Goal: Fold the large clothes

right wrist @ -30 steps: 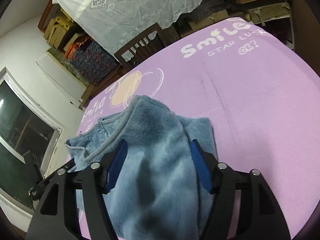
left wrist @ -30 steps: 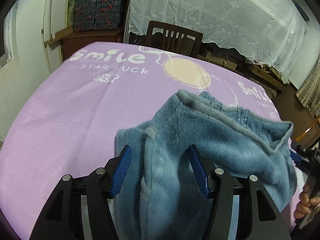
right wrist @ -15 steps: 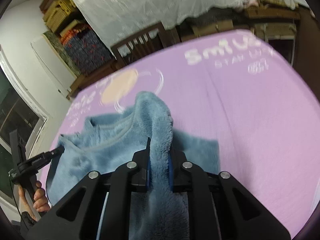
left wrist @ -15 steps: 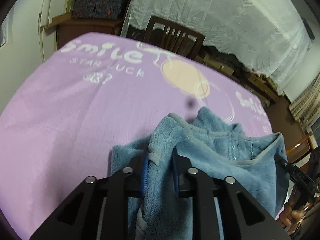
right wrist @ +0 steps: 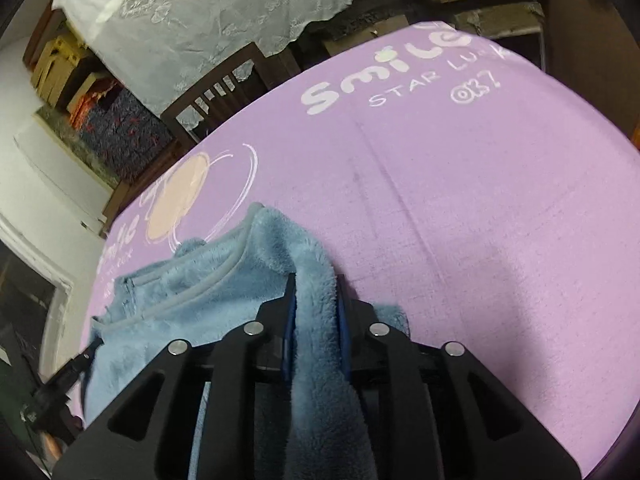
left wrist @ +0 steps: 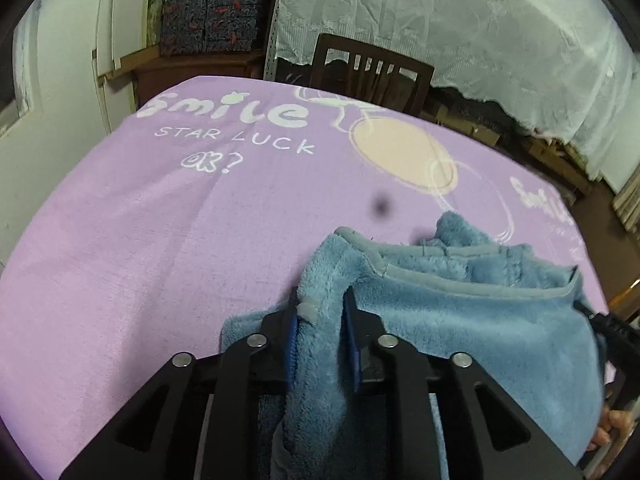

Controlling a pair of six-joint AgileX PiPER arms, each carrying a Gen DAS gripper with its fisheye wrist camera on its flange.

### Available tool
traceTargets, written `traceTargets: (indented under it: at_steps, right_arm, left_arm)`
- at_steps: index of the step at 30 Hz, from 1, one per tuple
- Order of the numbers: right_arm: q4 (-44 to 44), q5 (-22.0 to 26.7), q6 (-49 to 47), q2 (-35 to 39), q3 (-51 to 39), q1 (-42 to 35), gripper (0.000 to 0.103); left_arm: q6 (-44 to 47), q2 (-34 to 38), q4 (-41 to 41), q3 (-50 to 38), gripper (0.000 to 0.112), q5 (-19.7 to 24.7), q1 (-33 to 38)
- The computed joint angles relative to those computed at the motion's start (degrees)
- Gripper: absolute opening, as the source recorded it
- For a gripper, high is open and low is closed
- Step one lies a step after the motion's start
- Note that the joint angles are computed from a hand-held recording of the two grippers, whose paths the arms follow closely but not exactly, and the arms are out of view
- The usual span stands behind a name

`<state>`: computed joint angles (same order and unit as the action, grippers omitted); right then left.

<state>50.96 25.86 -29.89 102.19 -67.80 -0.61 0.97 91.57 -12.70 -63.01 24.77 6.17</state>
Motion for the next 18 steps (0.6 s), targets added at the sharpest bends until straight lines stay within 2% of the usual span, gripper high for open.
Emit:
traceTargets:
  at_steps: [2, 3, 6, 8, 10, 14, 18]
  right_arm:
    - [-2.76, -0.76, 1.89, -0.55, 0.16, 0.60, 0.019]
    - [-2.32, -0.28, 1.31, -0.38, -0.04, 0.29, 0.024]
    - [4.97, 3.76, -4.34, 0.10, 0.10, -2.17, 0.029]
    - [8.24, 6.00, -5.79, 1.00, -0.41, -3.46, 0.032]
    - [8.96, 6.26, -5.15, -0.08, -0.01, -4.26, 0.039]
    - [12.72, 4.17, -8.38, -5.26, 2.37, -4.54, 0.040]
    - [18.70, 7.71, -14.23, -9.28, 3.63, -3.12, 0.040]
  left_arm:
    - [-0.21, -0.19, 0.11, 0.41, 0.028, -0.13, 0.13]
    - [0.73, -0.37, -1.14, 0.60, 0.028, 0.02, 0.51]
    - [7.57, -1.54, -9.08, 1.53, 0.032, 0.96, 2.80]
    - [9.89, -2.68, -12.15, 1.80, 0.032, 1.73, 3.76]
    - [9.87, -4.45, -12.76, 2.30, 0.034, 1.68, 3.98]
    - [12.81, -9.20, -16.84, 2.61, 0.035, 2.87, 3.83]
    - [13.63, -13.18, -17.55, 2.93, 0.040, 3.63, -0.42]
